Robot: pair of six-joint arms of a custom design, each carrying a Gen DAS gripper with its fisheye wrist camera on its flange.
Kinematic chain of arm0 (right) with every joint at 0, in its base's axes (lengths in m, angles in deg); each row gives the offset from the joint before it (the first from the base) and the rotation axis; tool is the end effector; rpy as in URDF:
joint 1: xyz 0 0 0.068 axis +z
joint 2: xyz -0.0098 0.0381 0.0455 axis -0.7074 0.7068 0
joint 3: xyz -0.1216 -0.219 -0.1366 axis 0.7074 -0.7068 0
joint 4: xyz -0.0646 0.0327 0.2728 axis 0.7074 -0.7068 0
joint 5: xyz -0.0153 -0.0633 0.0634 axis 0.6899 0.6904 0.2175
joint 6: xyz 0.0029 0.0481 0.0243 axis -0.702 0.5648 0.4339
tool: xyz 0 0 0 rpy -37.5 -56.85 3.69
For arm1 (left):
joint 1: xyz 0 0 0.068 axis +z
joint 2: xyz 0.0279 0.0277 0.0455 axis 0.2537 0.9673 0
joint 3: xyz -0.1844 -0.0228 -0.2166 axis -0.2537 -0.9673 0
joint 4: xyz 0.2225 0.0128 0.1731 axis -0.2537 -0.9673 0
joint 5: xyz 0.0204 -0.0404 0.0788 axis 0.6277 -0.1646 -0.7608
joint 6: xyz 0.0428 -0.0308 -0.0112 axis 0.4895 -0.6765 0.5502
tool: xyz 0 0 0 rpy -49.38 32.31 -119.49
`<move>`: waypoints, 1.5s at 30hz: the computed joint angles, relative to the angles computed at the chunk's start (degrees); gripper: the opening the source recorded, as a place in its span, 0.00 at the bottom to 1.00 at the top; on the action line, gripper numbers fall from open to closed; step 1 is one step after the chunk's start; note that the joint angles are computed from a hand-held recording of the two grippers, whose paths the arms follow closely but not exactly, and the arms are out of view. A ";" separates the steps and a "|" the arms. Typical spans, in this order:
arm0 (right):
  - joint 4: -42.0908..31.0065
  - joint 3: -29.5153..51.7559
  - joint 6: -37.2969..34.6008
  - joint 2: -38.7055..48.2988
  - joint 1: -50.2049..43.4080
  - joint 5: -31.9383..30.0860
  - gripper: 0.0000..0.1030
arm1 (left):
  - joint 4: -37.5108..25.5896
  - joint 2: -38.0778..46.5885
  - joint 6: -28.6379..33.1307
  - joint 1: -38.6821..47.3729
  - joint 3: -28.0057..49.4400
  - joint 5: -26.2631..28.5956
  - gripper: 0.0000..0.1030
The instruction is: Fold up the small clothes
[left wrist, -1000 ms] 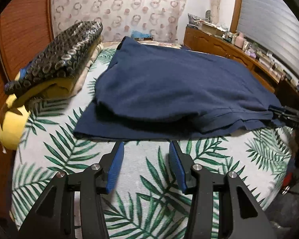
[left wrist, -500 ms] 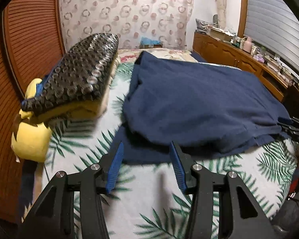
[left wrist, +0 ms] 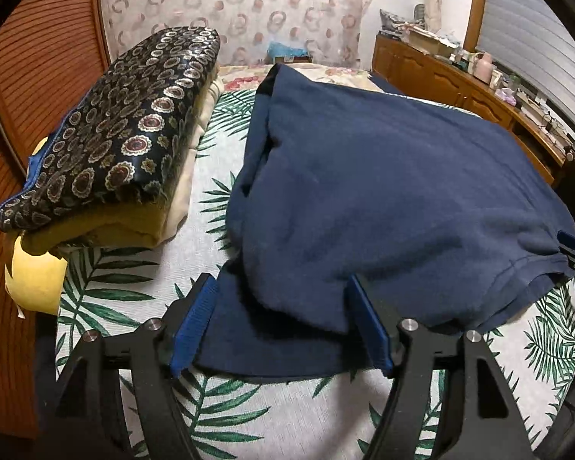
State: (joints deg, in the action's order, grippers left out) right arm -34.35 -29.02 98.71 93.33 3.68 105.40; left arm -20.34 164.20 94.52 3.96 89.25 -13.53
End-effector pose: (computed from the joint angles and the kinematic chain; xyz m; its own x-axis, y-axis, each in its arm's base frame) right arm 0.1492 0.1338 0.1534 -0.5938 0.1138 -0.7965 0.1577 0.9872 0.0235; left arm 0.4020 -0.0878 0.1211 -0.6331 0.4499 -0.6299 0.6092 0.7916 -0.0468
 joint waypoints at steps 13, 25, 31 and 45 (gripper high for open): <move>0.35 -0.27 -0.16 -0.44 -0.20 -0.28 0.59 | -0.72 0.89 1.05 0.53 1.25 0.95 0.71; 0.15 0.29 -1.14 0.39 -0.61 -0.46 0.61 | -0.79 -0.17 3.83 1.94 -0.24 3.86 0.39; -2.40 2.07 -1.65 1.66 -1.33 -0.56 0.66 | -3.67 -1.84 5.09 0.82 0.06 7.60 0.07; -7.49 0.67 -2.09 -7.31 -3.38 -2.25 0.66 | -0.82 -12.70 -1.56 -6.15 -0.12 14.90 0.06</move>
